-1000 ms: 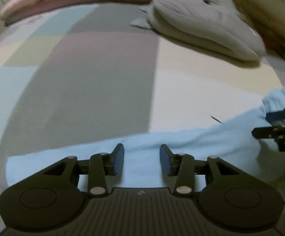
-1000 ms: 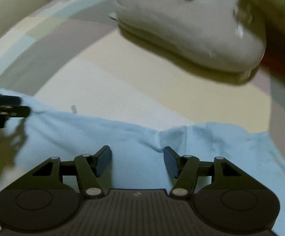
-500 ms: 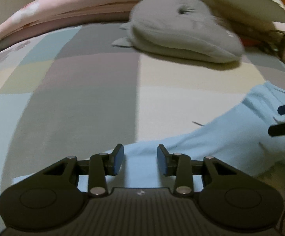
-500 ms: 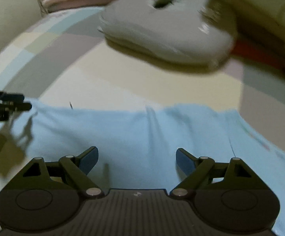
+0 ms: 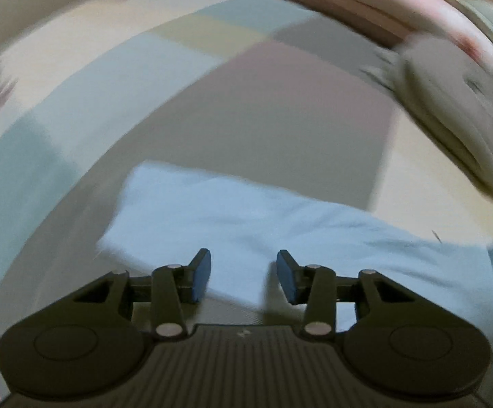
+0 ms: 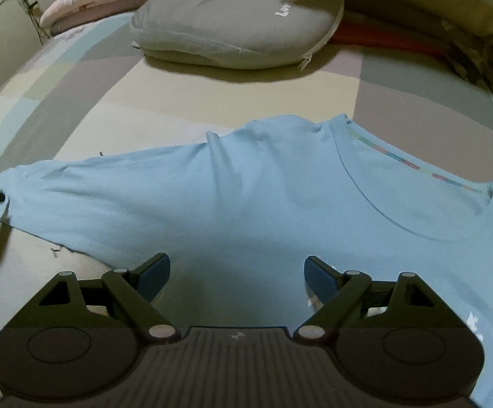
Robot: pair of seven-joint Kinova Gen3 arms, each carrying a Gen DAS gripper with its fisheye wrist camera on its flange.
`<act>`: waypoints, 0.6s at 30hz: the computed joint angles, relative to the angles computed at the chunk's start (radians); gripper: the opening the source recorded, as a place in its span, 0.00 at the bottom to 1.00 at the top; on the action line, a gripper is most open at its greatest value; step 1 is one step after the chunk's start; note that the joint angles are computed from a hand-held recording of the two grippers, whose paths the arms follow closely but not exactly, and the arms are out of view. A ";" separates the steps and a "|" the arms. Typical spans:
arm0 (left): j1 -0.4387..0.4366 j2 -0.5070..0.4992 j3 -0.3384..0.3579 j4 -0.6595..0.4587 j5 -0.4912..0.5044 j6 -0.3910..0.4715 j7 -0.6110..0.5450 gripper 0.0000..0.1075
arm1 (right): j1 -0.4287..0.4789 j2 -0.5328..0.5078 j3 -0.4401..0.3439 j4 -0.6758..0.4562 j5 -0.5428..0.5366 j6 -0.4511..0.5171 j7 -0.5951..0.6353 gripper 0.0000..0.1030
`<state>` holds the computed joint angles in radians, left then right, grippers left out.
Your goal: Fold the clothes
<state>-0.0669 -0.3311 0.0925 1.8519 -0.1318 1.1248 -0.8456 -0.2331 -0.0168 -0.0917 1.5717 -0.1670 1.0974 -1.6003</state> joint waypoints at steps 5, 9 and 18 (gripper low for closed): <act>-0.071 -0.147 -0.121 0.153 0.127 -0.107 0.088 0.38 | 0.010 -0.038 0.009 0.010 -0.019 0.011 0.009 0.87; -0.114 -0.148 -0.119 0.209 0.129 -0.232 0.107 0.39 | 0.012 -0.057 0.010 0.007 -0.022 0.026 0.005 0.87; -0.148 -0.086 -0.087 0.139 0.045 -0.192 0.069 0.03 | -0.003 -0.084 -0.002 0.010 -0.013 0.040 0.000 0.87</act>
